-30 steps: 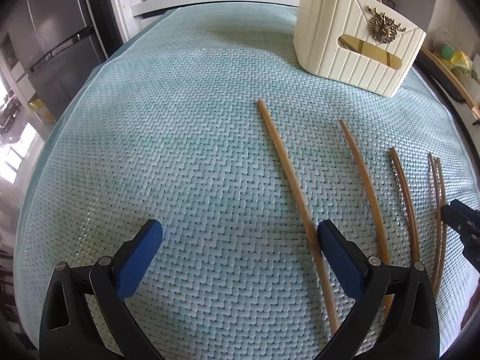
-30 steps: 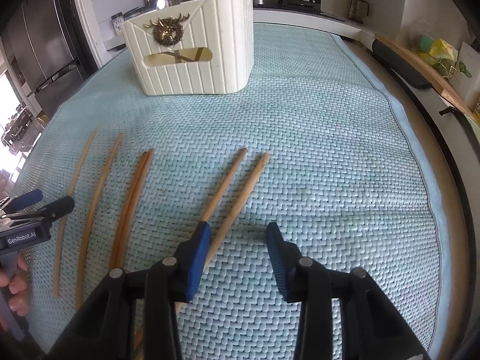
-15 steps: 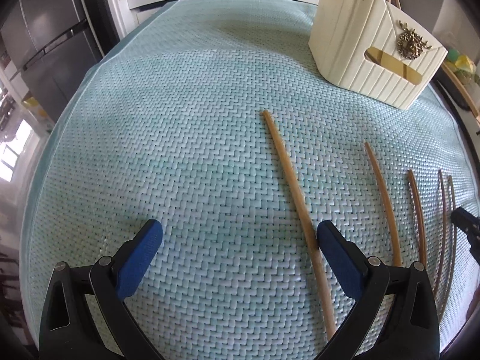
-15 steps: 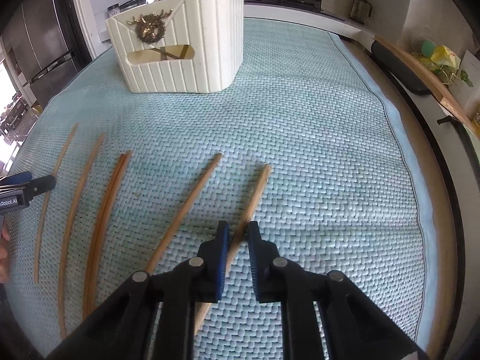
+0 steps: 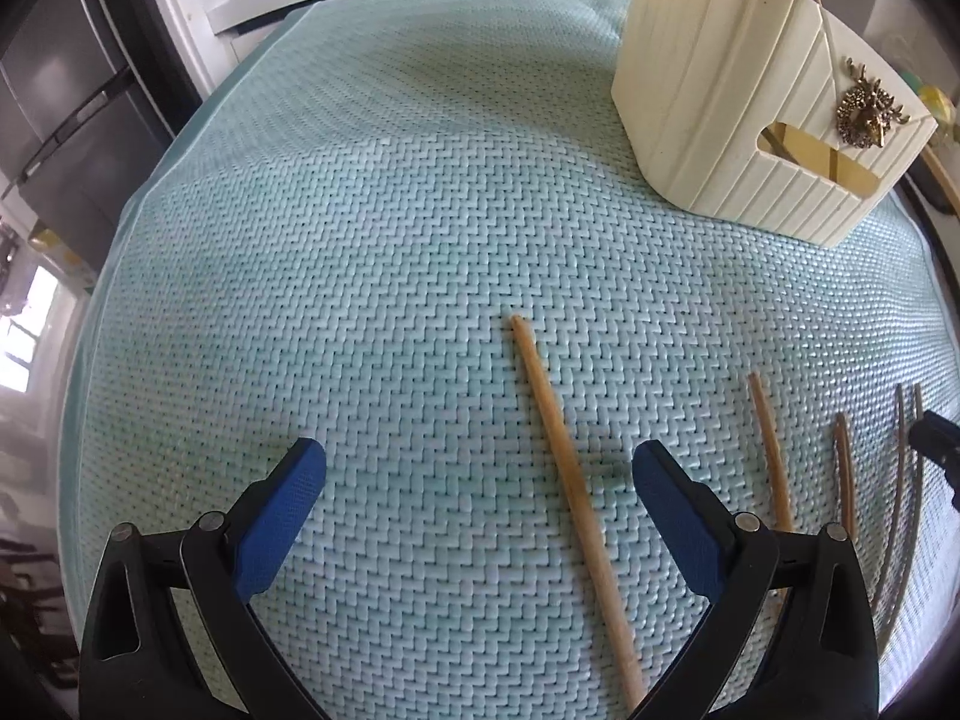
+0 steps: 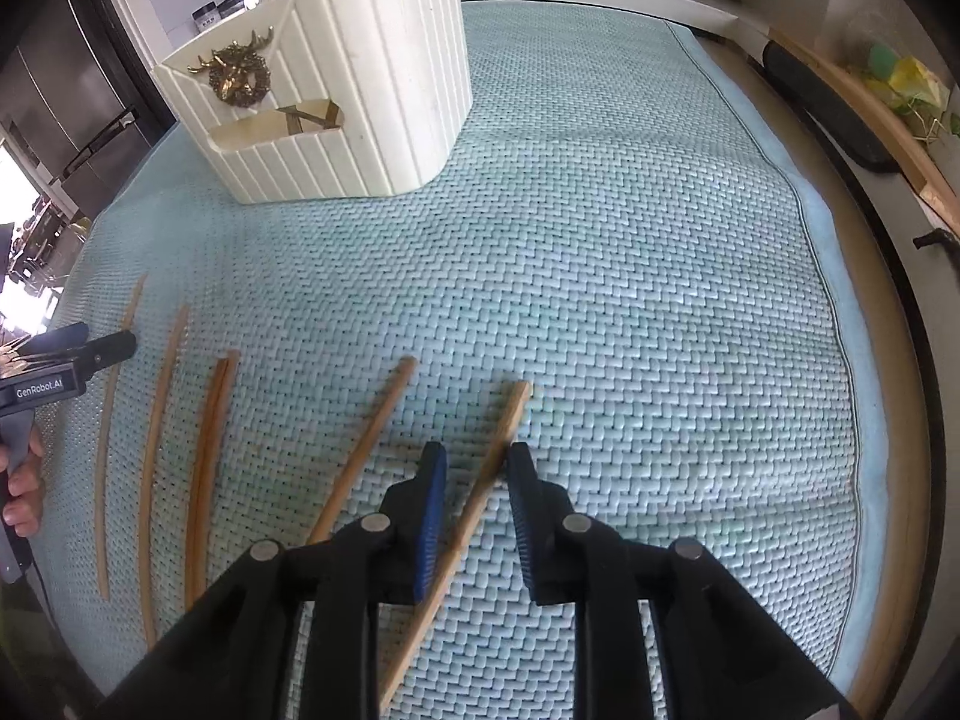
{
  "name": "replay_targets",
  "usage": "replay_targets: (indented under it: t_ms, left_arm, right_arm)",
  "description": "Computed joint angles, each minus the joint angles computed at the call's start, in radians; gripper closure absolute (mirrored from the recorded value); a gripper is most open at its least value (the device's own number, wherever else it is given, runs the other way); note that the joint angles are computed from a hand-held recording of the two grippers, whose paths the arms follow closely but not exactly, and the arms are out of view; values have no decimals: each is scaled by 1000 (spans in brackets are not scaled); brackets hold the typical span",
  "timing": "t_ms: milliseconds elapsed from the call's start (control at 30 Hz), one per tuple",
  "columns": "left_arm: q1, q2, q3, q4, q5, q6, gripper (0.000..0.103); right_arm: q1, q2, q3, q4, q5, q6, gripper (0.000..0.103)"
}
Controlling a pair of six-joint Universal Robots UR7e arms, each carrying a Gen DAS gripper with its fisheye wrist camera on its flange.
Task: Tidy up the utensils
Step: 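Close the right tool on a wooden chopstick while the left tool grasps another chopstick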
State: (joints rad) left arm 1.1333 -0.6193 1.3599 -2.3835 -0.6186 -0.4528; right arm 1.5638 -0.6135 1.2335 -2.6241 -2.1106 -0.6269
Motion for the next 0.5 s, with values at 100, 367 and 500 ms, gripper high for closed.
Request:
replay_targets:
  t_ms: [100,367,500]
  left_arm:
    - [19,10,-47,18,-22,25,9]
    - [54,54,-184,11,-56,154,65]
    - [63,77,-239,17,-83,207,95]
  right_arm:
    - [8,39,-53,-4,-13,9,82]
    - [-11,19,-51,-28,85,40,96]
    - [-11,-33,11,-85,156,22,96]
